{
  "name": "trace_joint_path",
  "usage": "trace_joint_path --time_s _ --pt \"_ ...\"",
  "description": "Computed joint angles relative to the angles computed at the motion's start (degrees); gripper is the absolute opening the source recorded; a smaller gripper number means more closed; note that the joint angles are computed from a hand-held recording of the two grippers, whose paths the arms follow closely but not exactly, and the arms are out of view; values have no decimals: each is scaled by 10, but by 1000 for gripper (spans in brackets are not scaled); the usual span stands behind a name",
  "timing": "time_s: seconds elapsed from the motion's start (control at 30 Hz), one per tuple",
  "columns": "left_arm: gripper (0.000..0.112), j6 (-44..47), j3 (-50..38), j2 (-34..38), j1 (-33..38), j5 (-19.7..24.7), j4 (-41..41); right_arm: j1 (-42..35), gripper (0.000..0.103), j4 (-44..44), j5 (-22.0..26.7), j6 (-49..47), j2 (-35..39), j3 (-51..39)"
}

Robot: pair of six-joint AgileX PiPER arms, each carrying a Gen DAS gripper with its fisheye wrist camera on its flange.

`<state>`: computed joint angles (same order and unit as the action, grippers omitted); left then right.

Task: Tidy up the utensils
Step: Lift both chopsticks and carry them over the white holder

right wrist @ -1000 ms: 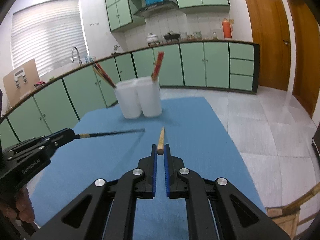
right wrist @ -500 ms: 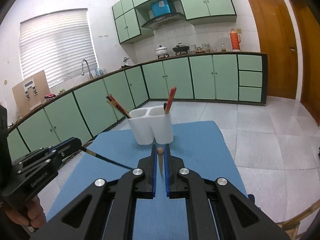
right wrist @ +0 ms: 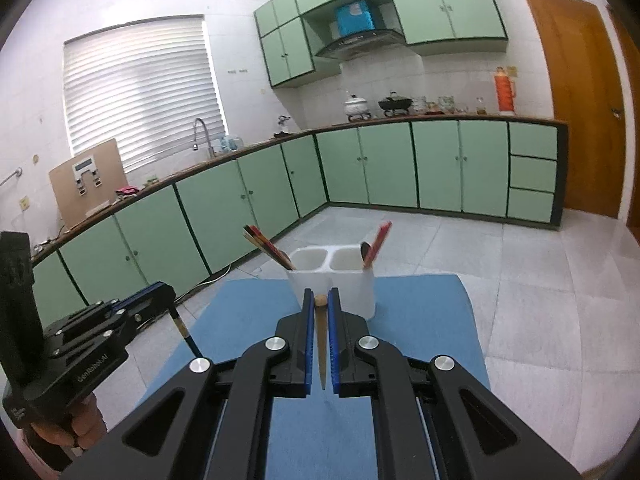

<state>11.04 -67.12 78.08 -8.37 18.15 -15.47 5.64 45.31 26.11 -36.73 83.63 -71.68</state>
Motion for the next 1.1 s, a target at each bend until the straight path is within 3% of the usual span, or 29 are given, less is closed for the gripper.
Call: trace_joint_path --time_s 0.3,0.67,0.93,1.1 --pt "5 49 -55 29 21 9 -42 12 7 -20 23 6 47 -87" --pt "5 27 -209 111 31 27 -19 10 7 -57 61 38 119 -239" --pt "5 -8 -397 208 25 70 23 2 7 -107 100 94 192 -399" --pt "5 -48 -576 309 17 124 70 2 7 -158 140 153 266 -524"
